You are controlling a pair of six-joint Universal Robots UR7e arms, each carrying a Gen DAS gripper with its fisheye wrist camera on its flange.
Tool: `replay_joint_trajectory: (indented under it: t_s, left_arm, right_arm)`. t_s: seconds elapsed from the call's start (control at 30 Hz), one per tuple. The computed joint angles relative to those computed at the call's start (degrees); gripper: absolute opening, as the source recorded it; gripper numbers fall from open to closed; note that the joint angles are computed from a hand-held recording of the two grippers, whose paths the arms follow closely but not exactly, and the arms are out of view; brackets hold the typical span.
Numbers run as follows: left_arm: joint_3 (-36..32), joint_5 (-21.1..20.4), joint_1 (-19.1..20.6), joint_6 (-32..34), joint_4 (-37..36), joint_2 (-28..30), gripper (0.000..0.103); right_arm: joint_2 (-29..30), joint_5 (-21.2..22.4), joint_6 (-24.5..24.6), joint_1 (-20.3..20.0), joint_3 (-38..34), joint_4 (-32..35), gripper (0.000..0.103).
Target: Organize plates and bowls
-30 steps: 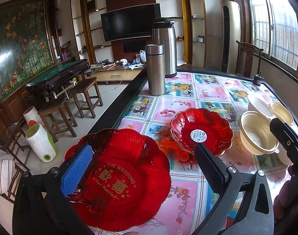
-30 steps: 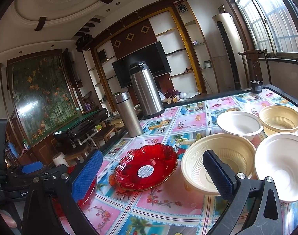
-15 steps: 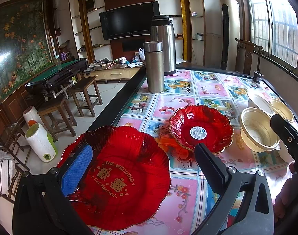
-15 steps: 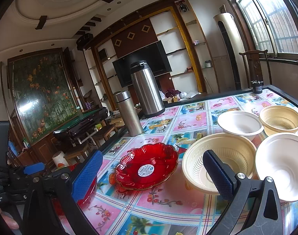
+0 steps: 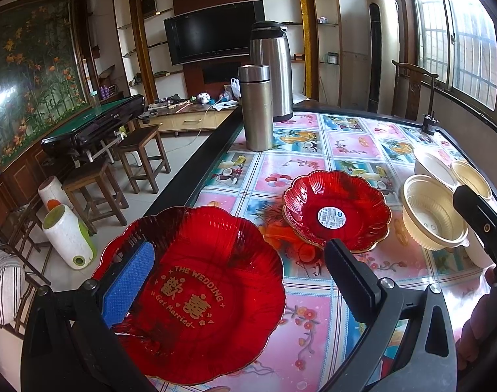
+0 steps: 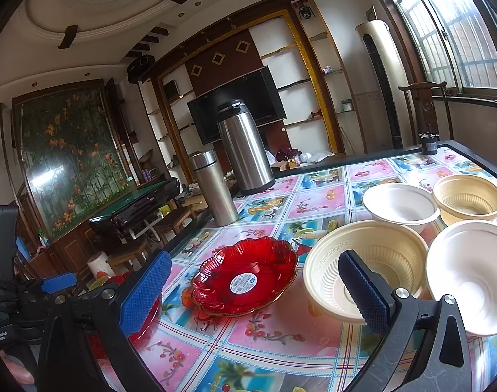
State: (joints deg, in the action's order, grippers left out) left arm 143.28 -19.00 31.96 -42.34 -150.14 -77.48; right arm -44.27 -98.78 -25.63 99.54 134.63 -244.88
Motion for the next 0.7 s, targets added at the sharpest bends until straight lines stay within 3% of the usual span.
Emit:
replay_joint_trajectory:
  t_s: [0.27, 0.7]
  left_arm:
    - [0.01, 0.22, 0.07, 0.24, -0.4, 0.29, 0.103]
    - [-0.68, -0.47, 1.31, 8.28, -7.05, -1.43, 0.103]
  right_arm:
    - [-0.07, -0.17, 0.09, 0.06, -0.04, 0.23, 0.103]
    - [0.81, -0.7, -0.73, 0.17, -0.09, 0.02, 0.103]
